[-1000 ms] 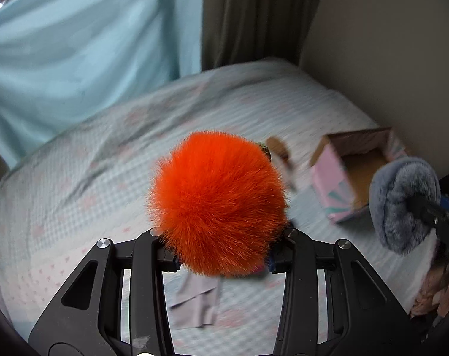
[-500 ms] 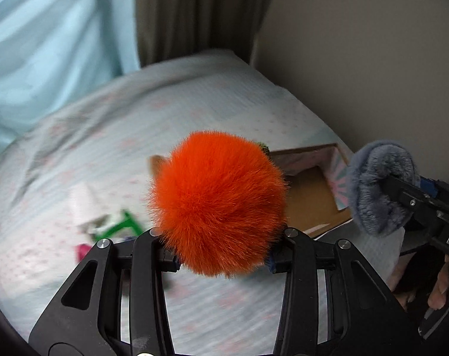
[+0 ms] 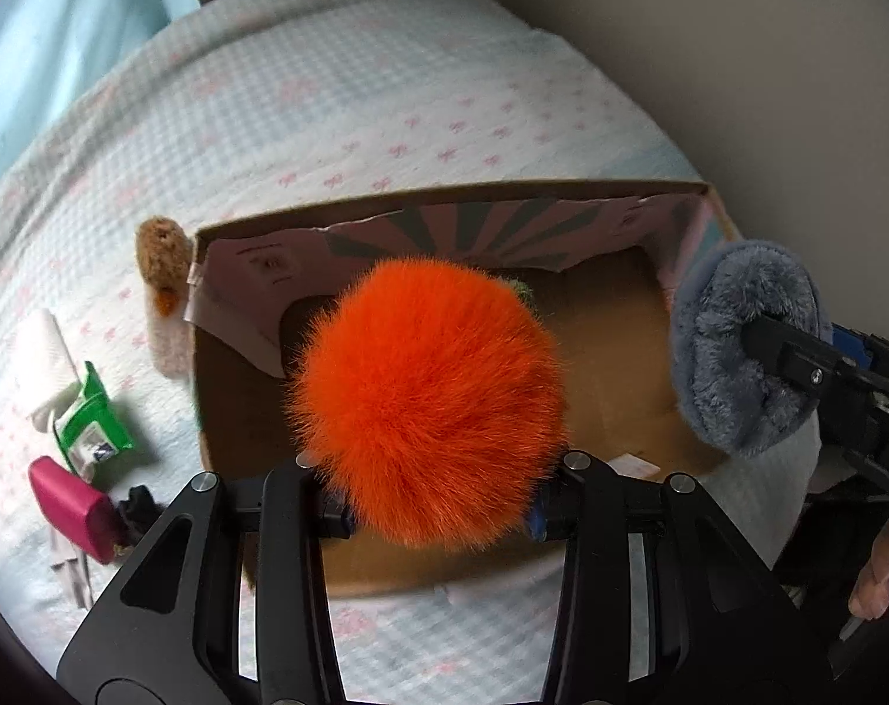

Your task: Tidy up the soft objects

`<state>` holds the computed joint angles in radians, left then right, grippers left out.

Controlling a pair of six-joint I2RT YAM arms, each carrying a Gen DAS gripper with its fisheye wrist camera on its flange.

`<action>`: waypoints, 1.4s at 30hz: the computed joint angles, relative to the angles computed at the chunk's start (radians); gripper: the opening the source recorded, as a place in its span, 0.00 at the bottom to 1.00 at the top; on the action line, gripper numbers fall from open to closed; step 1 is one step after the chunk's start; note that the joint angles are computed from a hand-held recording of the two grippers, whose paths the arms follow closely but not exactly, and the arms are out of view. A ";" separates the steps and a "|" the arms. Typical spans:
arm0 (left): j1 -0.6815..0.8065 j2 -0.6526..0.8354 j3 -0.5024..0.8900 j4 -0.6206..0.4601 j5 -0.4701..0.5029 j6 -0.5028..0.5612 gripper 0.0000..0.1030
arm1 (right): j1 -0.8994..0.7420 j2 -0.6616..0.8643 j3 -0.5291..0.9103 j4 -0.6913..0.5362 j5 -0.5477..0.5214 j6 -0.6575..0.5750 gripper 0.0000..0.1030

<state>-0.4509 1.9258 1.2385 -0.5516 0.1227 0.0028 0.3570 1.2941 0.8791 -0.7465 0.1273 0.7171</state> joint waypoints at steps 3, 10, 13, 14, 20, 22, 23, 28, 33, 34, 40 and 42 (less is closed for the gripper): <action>-0.015 0.034 0.026 -0.013 -0.030 -0.005 0.52 | -0.037 0.045 0.000 0.036 -0.024 -0.024 0.44; -0.029 0.065 0.073 -0.031 -0.069 0.021 1.00 | -0.095 0.080 -0.038 0.152 -0.053 -0.079 0.99; -0.019 0.065 0.077 -0.044 -0.082 0.038 1.00 | -0.083 0.037 -0.061 0.177 -0.017 -0.082 0.99; -0.018 0.052 0.070 -0.049 -0.082 0.039 1.00 | -0.082 0.027 -0.062 0.170 -0.017 -0.083 0.99; -0.021 -0.052 0.019 -0.049 -0.072 0.040 1.00 | -0.052 -0.017 -0.037 0.103 0.033 -0.082 0.99; -0.018 -0.084 0.011 -0.056 -0.059 0.033 1.00 | -0.033 -0.043 -0.020 0.068 0.053 -0.077 0.99; -0.017 -0.114 0.004 -0.062 -0.055 0.030 1.00 | -0.023 -0.055 -0.011 0.052 0.062 -0.070 0.99; -0.016 -0.227 -0.013 -0.104 -0.059 0.022 1.00 | 0.051 -0.122 0.060 -0.077 0.122 0.002 0.99; 0.023 -0.384 -0.008 -0.206 -0.026 0.005 1.00 | 0.192 -0.157 0.207 -0.295 0.232 0.112 0.99; 0.028 -0.408 0.000 -0.231 -0.030 0.007 1.00 | 0.247 -0.158 0.252 -0.351 0.281 0.148 0.99; 0.091 -0.622 0.040 -0.379 -0.079 0.081 1.00 | 0.553 -0.074 0.537 -0.654 0.503 0.429 0.99; 0.136 -0.676 0.069 -0.440 -0.097 0.115 1.00 | 0.666 0.004 0.666 -0.792 0.579 0.558 0.99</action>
